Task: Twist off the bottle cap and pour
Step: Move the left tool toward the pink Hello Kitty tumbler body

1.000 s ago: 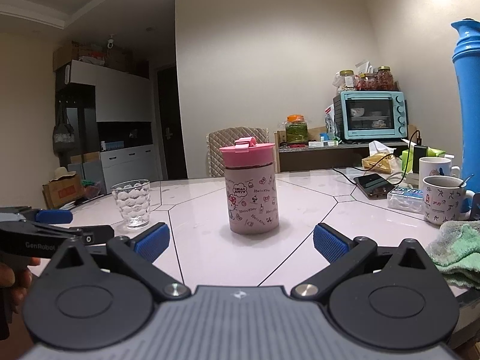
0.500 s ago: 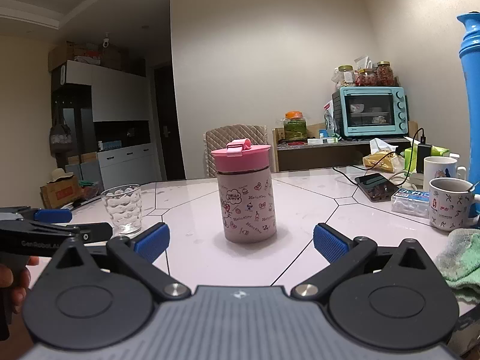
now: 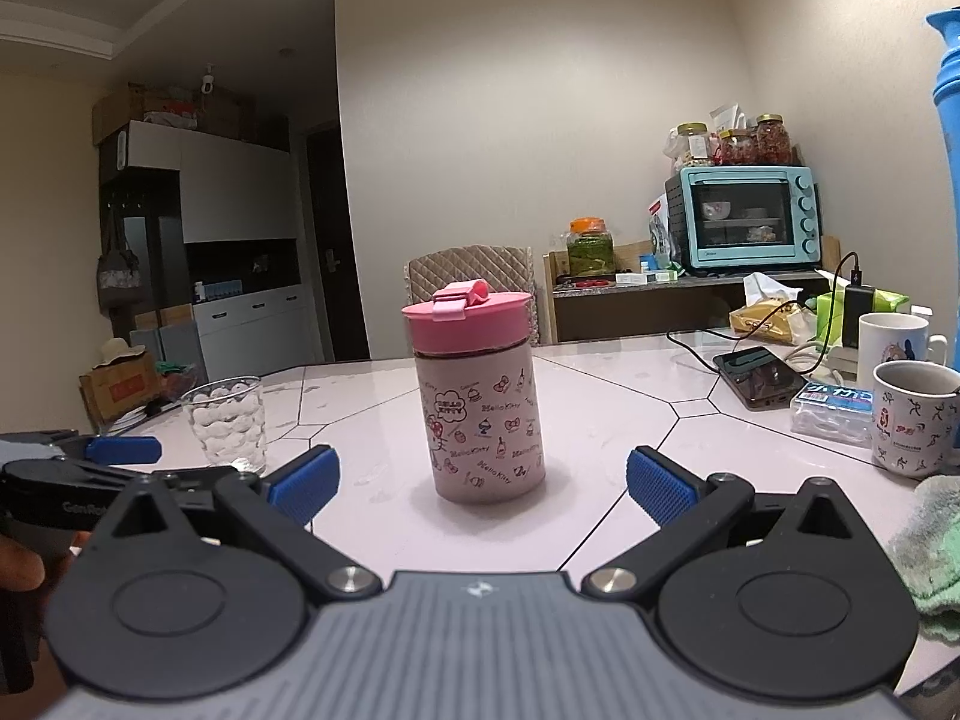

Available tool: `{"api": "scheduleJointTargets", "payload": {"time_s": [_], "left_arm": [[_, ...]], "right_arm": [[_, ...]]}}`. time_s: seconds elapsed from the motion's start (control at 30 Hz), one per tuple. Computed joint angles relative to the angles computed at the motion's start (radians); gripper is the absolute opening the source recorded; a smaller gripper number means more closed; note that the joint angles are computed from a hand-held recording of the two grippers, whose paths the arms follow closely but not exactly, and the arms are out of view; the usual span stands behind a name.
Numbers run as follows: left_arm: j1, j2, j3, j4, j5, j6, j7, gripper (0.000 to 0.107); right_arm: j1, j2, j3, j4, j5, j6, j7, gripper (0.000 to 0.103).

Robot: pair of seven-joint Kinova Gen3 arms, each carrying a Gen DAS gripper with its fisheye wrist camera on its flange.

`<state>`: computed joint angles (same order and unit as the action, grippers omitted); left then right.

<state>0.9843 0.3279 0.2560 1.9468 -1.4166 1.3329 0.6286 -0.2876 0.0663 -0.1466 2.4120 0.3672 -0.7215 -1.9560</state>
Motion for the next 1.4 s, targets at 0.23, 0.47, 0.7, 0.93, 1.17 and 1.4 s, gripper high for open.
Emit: {"api": "scheduleJointTargets", "payload": {"time_s": [0.23, 0.47, 0.7, 0.93, 1.17, 1.4], "left_arm": [[-0.018, 0.004, -0.007, -0.002, -0.020, -0.031, -0.003, 0.103], [-0.034, 0.007, -0.014, -0.006, -0.032, -0.060, -0.015, 0.103], [-0.053, 0.012, -0.022, -0.016, -0.047, -0.095, -0.037, 0.103], [-0.071, 0.009, -0.029, -0.011, -0.091, -0.146, -0.042, 0.103], [-0.114, 0.006, -0.036, -0.008, -0.138, -0.218, -0.039, 0.103], [-0.158, 0.005, -0.042, 0.003, -0.197, -0.290, -0.026, 0.103]], "right_arm": [[0.011, 0.013, 0.003, -0.026, 0.027, 0.013, -0.015, 0.103], [0.022, 0.028, 0.003, -0.050, 0.051, 0.023, -0.034, 0.103], [0.036, 0.042, 0.002, -0.077, 0.085, 0.032, -0.051, 0.103], [0.045, 0.049, 0.000, -0.104, 0.105, 0.044, -0.061, 0.103], [0.052, 0.058, -0.003, -0.140, 0.137, 0.064, -0.077, 0.103], [0.067, 0.081, -0.009, -0.182, 0.191, 0.072, -0.117, 0.103]]}}
